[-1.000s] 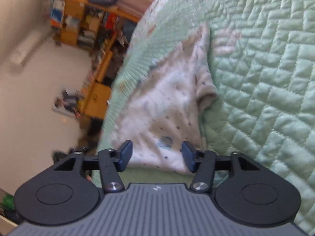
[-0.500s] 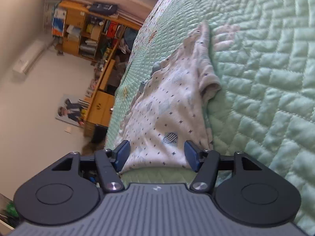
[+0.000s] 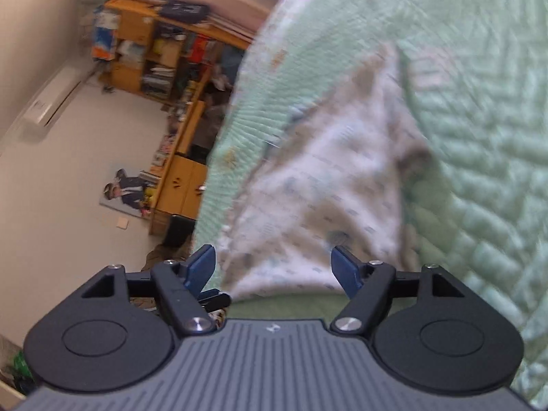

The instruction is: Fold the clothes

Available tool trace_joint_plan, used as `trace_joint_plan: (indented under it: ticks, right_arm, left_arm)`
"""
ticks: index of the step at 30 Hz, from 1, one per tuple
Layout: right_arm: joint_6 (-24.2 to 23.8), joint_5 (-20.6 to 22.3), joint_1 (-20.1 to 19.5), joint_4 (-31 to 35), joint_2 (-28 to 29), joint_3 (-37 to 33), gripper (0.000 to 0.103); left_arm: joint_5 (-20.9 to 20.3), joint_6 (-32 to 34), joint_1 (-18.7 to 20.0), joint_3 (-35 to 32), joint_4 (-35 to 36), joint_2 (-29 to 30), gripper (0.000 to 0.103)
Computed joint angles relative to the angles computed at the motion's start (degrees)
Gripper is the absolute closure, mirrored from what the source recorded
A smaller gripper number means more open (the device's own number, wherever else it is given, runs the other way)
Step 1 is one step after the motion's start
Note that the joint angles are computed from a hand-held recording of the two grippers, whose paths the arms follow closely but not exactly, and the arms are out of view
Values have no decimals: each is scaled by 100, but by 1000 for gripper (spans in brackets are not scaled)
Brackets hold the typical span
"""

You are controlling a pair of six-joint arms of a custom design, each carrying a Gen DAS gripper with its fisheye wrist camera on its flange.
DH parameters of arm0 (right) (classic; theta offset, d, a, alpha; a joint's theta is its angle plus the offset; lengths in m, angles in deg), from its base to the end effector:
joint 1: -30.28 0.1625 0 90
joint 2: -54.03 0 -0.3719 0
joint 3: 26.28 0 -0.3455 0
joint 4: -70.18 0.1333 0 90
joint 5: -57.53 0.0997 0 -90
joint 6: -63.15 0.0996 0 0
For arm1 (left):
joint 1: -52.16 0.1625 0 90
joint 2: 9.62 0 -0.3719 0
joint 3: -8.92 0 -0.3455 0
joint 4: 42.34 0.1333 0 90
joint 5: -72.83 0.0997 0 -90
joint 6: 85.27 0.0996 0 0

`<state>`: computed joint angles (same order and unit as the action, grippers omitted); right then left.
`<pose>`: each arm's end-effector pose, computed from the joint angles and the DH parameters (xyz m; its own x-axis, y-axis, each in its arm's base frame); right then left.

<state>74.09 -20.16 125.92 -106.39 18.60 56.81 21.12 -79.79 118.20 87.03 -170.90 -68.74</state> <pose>0.2201 -0.6560 0.1096 -0.9562 -0.0782 -0.2821 0.1069 0.8038 -0.5852 -0.0808 -0.6619 0.3290 -0.7613 0.2107 -0.6132 0.4574 0.8448 -0.2777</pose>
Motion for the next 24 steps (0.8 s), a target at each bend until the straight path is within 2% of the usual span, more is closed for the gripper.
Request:
trace_joint_plan:
  ticks: [2, 6, 9, 11, 16, 19, 22, 24]
  right_arm:
    - [-200, -317, 147, 37, 69, -230, 16]
    - [-598, -1365, 512, 425, 207, -810, 13]
    - [-866, -2511, 812, 1072, 455, -1382, 12]
    - [-996, -2993, 939, 1520, 605, -1685, 11]
    - [-1272, -3281, 1088, 1819, 724, -1814, 11]
    - [-1345, -3682, 1242, 2048, 802, -1986, 11]
    - [-1293, -4131, 1358, 2375, 984, -2295, 11]
    - [-1225, -4138, 1366, 2492, 1017, -2369, 11]
  left_arm:
    - [296, 104, -137, -25, -204, 103, 1]
    - [1092, 601, -426, -58, -779, 411, 1]
    - [1374, 792, -522, -136, -1062, 604, 1]
    - [1451, 846, -543, -200, -1175, 702, 1]
    - [1574, 755, -536, -356, -1215, 884, 1]
    - [1671, 769, -522, -414, -1291, 964, 1]
    - [1762, 796, -509, -475, -1359, 1041, 1]
    - [1814, 790, -504, -537, -1357, 1094, 1]
